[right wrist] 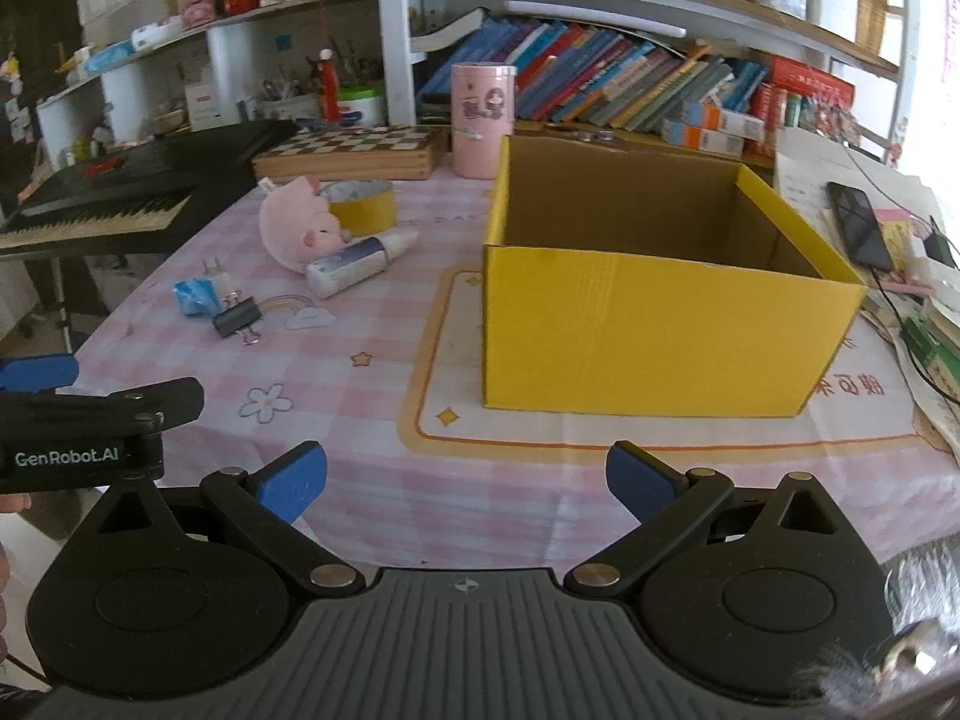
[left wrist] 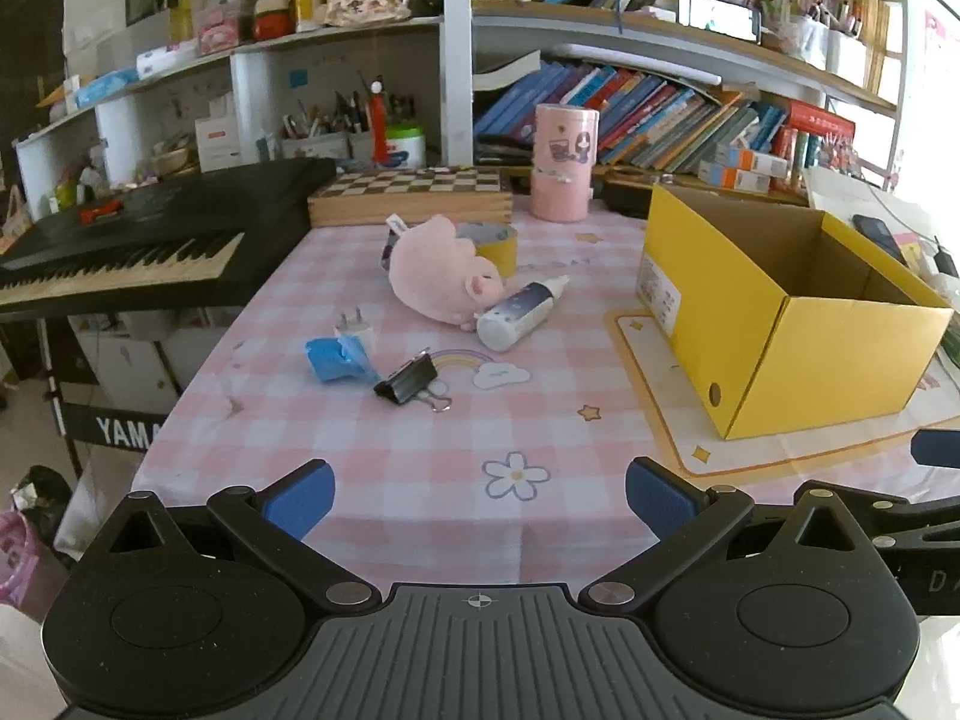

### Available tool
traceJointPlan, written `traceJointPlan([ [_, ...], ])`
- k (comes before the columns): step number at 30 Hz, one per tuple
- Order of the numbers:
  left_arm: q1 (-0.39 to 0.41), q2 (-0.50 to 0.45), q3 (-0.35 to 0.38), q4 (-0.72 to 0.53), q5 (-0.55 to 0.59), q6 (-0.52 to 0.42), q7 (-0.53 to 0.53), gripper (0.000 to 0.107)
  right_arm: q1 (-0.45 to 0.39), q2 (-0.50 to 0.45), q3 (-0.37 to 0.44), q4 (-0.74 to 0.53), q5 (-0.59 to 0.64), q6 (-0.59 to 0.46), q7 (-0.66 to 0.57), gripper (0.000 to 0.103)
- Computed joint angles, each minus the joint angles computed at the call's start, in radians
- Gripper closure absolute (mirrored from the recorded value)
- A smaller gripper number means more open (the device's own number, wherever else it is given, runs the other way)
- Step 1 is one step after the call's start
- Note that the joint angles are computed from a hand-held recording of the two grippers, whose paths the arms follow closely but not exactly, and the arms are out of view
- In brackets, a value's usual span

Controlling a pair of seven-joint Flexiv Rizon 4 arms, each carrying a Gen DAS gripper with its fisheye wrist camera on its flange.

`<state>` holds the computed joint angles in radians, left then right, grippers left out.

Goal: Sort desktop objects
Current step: 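Move both tools toward the blue item and black binder clip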

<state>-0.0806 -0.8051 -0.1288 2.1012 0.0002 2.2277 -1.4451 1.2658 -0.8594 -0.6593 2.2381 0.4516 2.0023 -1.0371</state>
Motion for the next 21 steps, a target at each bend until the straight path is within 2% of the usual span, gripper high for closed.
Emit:
traceJointPlan([
  [5, 0.087, -0.015, -0.058, 0.002, 0.095, 0.029, -0.042, 0.004, -0.024, 0.008, 0.025, -0.013, -0.018, 0.014, -0.025, 0.002],
  [11, 0.120, -0.021, -0.068, 0.002, 0.124, 0.042, -0.090, 0.004, -0.048, 0.014, 0.055, -0.035, -0.023, 0.024, -0.068, 0.003],
  [21, 0.083, -0.012, -0.016, 0.010, 0.105, 0.076, -0.074, 0.004, -0.061, 0.006, 0.077, -0.078, -0.023, 0.034, -0.140, 0.003],
])
